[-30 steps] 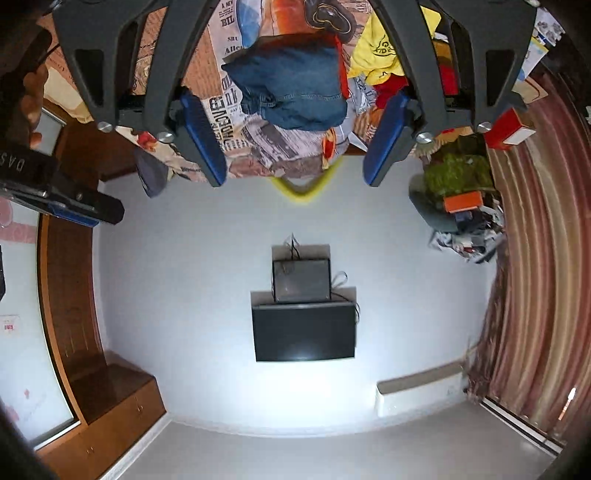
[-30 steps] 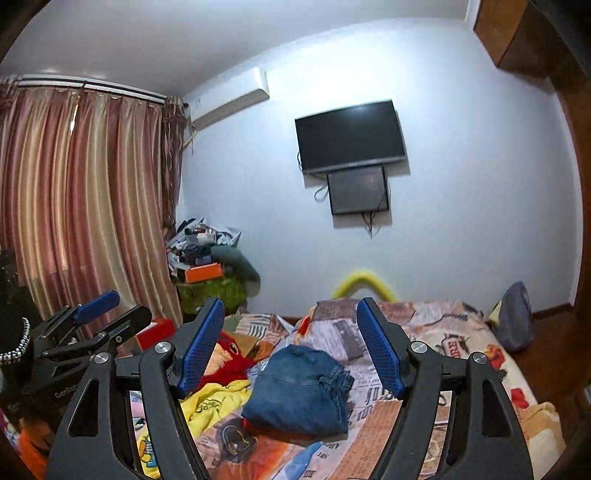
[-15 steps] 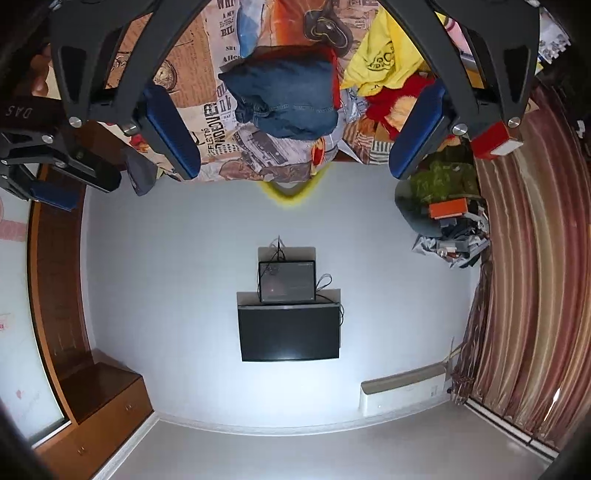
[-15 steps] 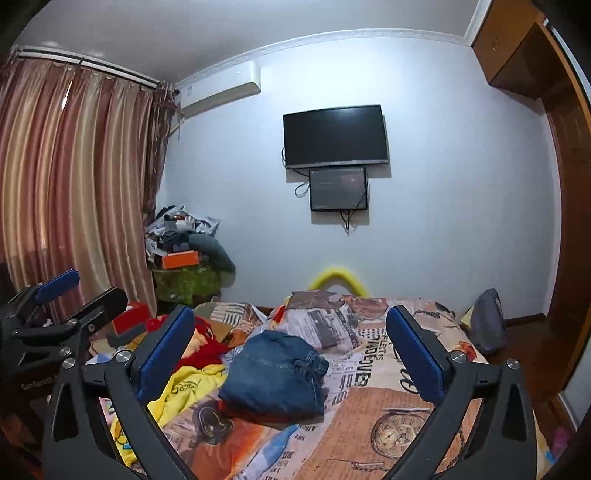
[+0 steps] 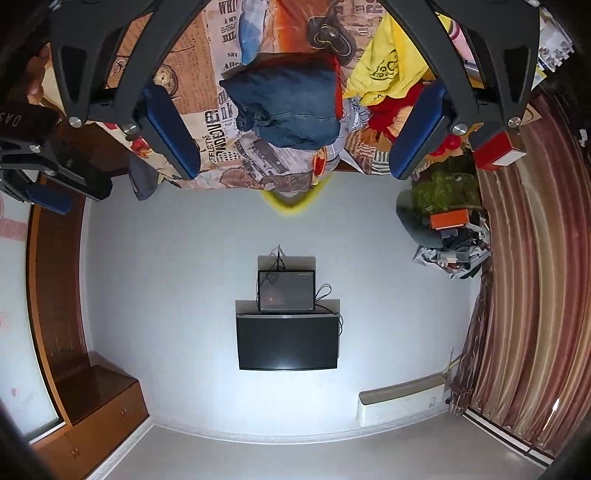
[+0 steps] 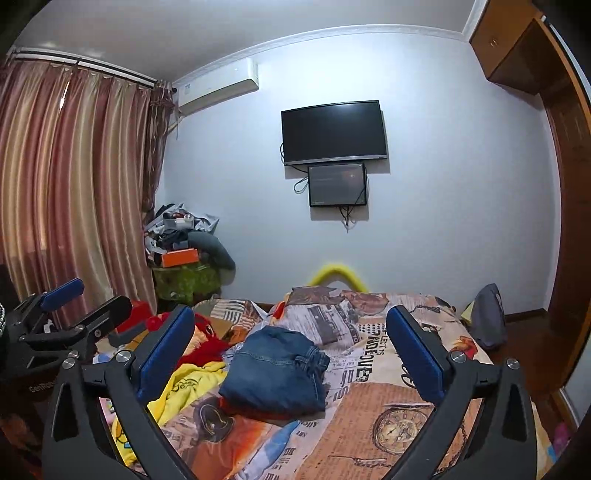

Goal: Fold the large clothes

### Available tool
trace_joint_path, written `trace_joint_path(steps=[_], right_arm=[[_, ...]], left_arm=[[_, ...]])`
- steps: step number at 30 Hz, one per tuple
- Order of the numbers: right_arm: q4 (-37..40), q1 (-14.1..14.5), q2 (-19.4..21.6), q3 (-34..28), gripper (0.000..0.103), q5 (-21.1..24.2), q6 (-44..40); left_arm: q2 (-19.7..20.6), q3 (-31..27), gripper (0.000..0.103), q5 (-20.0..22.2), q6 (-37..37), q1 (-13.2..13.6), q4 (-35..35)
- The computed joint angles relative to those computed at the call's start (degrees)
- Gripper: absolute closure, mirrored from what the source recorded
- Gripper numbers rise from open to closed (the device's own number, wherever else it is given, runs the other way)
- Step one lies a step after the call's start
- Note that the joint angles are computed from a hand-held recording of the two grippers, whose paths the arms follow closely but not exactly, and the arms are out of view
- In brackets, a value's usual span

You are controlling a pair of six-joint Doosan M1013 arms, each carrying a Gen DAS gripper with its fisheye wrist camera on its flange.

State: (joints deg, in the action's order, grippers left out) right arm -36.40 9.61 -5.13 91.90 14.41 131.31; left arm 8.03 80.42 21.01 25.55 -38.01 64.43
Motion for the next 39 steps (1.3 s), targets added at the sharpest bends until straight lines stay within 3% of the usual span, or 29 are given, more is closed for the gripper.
trace_joint_path(steps=[16,39], right_arm=[[3.6,-0.4,0.2,-0.6,0.000,1.7,-3.3],[7.5,-0.4,0.2,-1.1,0.000,2.3,-7.4]], left_arm=[[0.9,-0.9,0.000,0.2,8.2,0.9,-9.5],[1.1,-1.0,0.000,-0.6,9.9,1.1,-11.8]])
